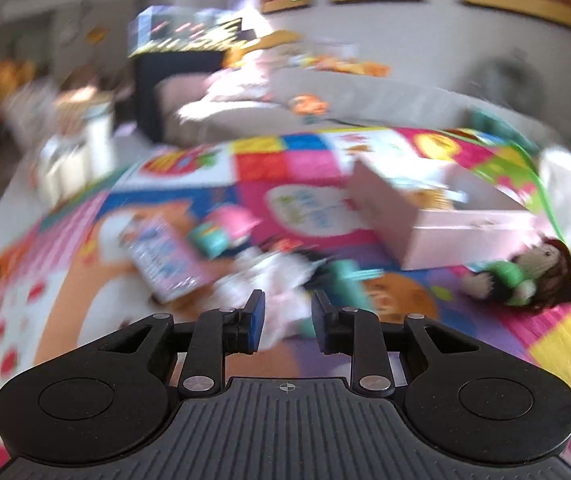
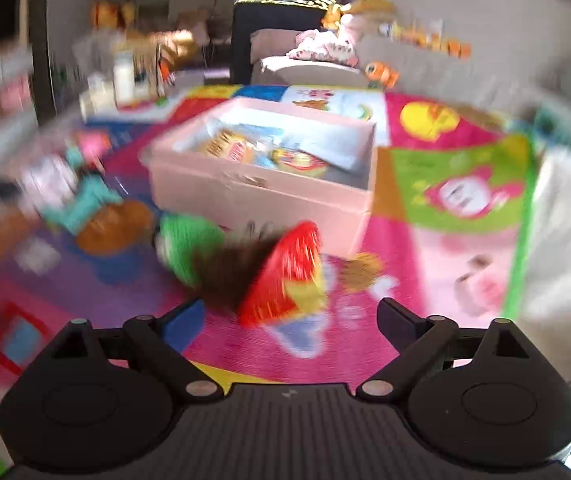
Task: Organize objects
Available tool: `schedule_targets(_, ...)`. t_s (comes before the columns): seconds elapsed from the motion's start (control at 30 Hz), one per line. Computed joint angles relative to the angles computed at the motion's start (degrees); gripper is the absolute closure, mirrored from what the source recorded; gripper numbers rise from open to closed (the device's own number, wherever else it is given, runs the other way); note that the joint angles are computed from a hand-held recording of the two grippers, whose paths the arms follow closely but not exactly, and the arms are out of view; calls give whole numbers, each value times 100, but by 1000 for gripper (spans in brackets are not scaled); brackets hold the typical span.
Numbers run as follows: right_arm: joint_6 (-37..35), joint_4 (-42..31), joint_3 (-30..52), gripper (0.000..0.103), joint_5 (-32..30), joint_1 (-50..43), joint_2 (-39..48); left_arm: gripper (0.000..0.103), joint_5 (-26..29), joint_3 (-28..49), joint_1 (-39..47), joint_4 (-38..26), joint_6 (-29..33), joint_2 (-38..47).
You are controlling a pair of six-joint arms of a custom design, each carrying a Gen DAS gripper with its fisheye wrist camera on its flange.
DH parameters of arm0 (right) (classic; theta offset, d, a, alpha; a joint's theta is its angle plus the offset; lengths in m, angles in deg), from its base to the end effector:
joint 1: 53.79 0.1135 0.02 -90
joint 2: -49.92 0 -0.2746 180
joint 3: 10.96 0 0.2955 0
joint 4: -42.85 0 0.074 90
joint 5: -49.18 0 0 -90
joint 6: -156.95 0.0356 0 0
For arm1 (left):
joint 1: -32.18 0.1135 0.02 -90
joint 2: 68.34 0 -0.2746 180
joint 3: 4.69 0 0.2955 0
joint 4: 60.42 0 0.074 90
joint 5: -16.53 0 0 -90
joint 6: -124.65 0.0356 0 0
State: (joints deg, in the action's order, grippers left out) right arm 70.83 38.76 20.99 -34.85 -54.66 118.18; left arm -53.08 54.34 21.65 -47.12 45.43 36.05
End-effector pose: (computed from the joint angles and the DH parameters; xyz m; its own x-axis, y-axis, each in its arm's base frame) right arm 0.2396 -0.0073 0.1227 -0.6402 0.0770 -0.7644 0.1379 0.9903 -0.0157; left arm 0.3781 -0.0829 0.1122 -0.4263 0.2576 -0.8671 0.5511 0.8341 -0.0232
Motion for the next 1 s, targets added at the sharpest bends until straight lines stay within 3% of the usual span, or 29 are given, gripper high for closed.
schedule_targets(0.1,670,385,52,9,-396,-4,271,74,84,-186,-312,145,389,-190)
schedule_targets(0.2,989,786,260,11,-233,248,795,71,365,-356,-520,267,708,-306)
schedule_targets(0.37,565,804,641,36,-796,328,1340,71,783,-242,-568,-188,1270,-328)
schedule_targets(0.5,-41,690,902,36,-1683,404,1564,71,1154,-7,-424,-791,1649,-265)
schedule_targets(0.57,-451,598,963,36,-1818,501,1581,71,1270,40,-369,-1064,1948,-275)
schedule_targets(0.6,-675,566,927,36,-1710,587,1512,71,1294,68,-369,-1186,2081,-272)
schedule_targets(0.67,-945,483,802,18,-1475,676,1275,71,1291,125,-408,-1401,2274,-241)
schedule_targets(0.77,-1129,473,442,6,-1200,553,705,71,1222,171,-533,-1606,2396,-187)
schedule_targets(0.9,-727,407,16,2,-1156,-36,-42,71,524,155,-916,-1942,2997,-146)
schedule_targets(0.93,-551,414,-51,0,-1218,-198,-118,62,366,132,-1020,-1991,3166,-129)
schedule_targets(1.0,-159,561,-153,0,-1399,-543,-107,60,219,81,-1141,-1906,3191,-114)
